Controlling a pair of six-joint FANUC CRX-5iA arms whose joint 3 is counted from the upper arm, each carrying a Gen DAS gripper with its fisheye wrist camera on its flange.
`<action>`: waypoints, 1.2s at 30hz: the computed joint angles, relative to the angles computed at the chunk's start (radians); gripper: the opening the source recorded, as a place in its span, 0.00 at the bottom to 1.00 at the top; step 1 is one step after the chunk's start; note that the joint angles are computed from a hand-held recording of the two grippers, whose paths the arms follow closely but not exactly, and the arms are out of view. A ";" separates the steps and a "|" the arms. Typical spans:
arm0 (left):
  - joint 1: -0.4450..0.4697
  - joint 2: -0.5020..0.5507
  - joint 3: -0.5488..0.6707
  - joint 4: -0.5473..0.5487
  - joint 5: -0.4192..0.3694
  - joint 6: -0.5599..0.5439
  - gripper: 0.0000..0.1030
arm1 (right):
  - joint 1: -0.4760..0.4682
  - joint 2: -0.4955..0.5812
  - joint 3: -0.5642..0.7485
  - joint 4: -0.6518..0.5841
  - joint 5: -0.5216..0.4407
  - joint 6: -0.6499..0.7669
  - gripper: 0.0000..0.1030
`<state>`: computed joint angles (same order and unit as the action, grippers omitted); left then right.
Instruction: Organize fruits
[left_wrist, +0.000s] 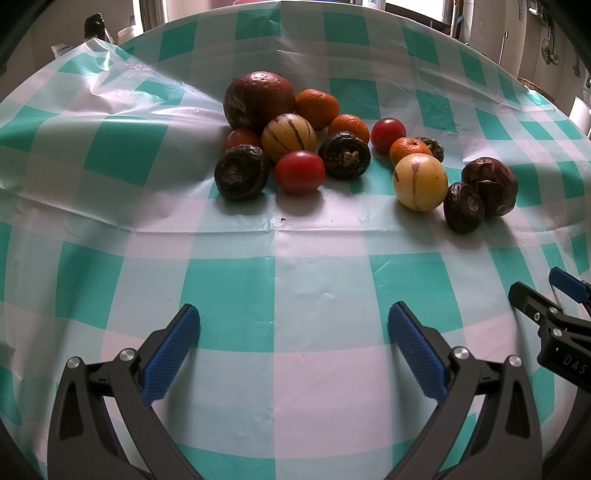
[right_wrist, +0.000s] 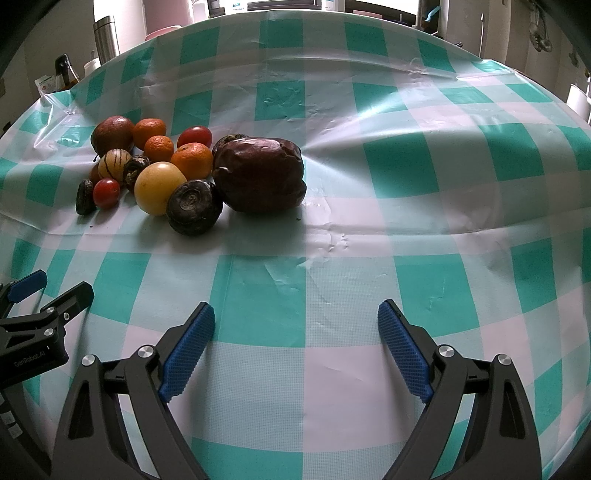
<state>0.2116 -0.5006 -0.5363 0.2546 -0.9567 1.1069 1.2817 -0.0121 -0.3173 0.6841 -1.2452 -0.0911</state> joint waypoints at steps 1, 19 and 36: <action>0.000 0.000 0.000 0.000 0.000 0.000 0.99 | 0.000 0.000 0.000 0.000 0.000 0.000 0.85; 0.000 0.000 0.000 0.000 0.000 0.000 0.99 | 0.000 0.001 0.002 -0.001 -0.001 0.000 0.85; 0.165 -0.001 -0.040 0.184 -0.094 -0.303 0.99 | -0.024 -0.015 0.001 0.009 0.081 0.022 0.84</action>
